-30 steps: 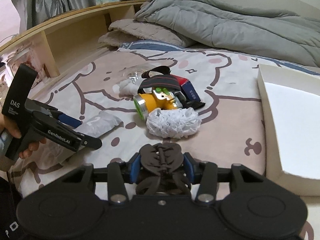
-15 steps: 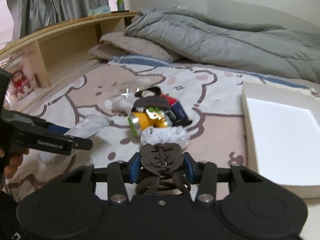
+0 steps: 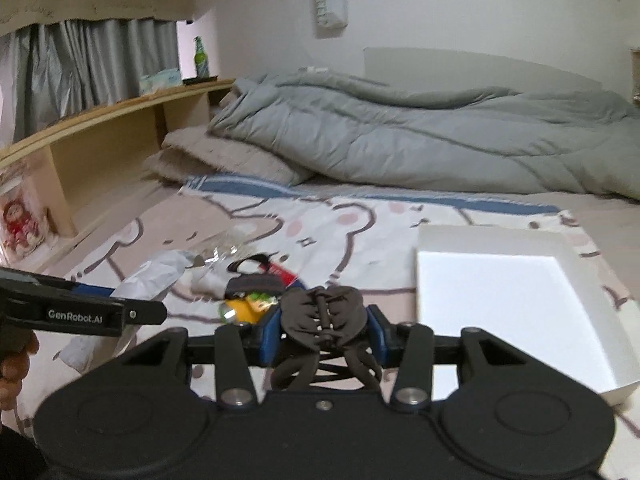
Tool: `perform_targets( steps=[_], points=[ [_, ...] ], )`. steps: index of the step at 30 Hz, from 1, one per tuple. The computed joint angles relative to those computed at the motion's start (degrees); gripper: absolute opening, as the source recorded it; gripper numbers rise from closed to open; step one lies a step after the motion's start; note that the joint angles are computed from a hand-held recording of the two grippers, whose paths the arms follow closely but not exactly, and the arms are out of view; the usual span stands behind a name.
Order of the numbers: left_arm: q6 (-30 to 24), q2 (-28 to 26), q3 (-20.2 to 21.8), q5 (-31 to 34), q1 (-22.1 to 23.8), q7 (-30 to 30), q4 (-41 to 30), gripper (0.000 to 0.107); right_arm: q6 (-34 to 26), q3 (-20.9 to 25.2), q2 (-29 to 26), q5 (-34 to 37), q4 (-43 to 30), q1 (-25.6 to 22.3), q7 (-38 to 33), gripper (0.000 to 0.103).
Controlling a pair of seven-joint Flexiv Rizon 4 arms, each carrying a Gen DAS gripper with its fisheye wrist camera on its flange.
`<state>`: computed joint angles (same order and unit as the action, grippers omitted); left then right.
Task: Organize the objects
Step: 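Carry the grey packet and black cable with both tools over the white box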
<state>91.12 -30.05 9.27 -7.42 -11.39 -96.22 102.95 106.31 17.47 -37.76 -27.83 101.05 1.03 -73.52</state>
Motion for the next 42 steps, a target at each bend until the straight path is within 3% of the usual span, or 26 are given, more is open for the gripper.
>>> perform_targets(
  steps=[5, 9, 17, 26, 38, 42],
  points=[
    [-1.1, -2.4, -1.3, -1.1, -1.2, -1.4, -4.7, 0.058, -0.1, -0.9, 0.7, 0.4, -0.9, -1.4, 0.0, 0.046],
    [-1.5, -5.4, -2.4, -1.2, -2.4, -1.6, -9.6, 0.058, 0.4, -5.7, 1.3, 2.6, -1.8, 0.5, -0.5, 0.046],
    [-4.0, -13.2, -3.3, -2.1, -5.5, -3.2, -21.6, 0.058, -0.7, -9.6, -0.6, 6.0, -5.8, -0.2, -0.2, 0.046],
    [-10.3, -24.2, -2.0, -3.5, -8.1, -11.1, -37.2, 0.059, -3.9, -11.2, -5.6, 8.9, -11.8, -1.5, 0.6, 0.046],
    [-20.6, -33.4, 2.4, 3.5, -9.9, -22.7, -51.9, 0.06, -8.8, -10.8, -11.8, 11.4, -18.6, -1.8, 0.6, 0.046],
    [-20.6, -33.7, 0.7, 6.5, -9.2, -22.5, -52.4, 0.08, -10.3, -10.7, -13.0, 12.1, -20.0, -1.7, 0.5, 0.046]
  ],
)
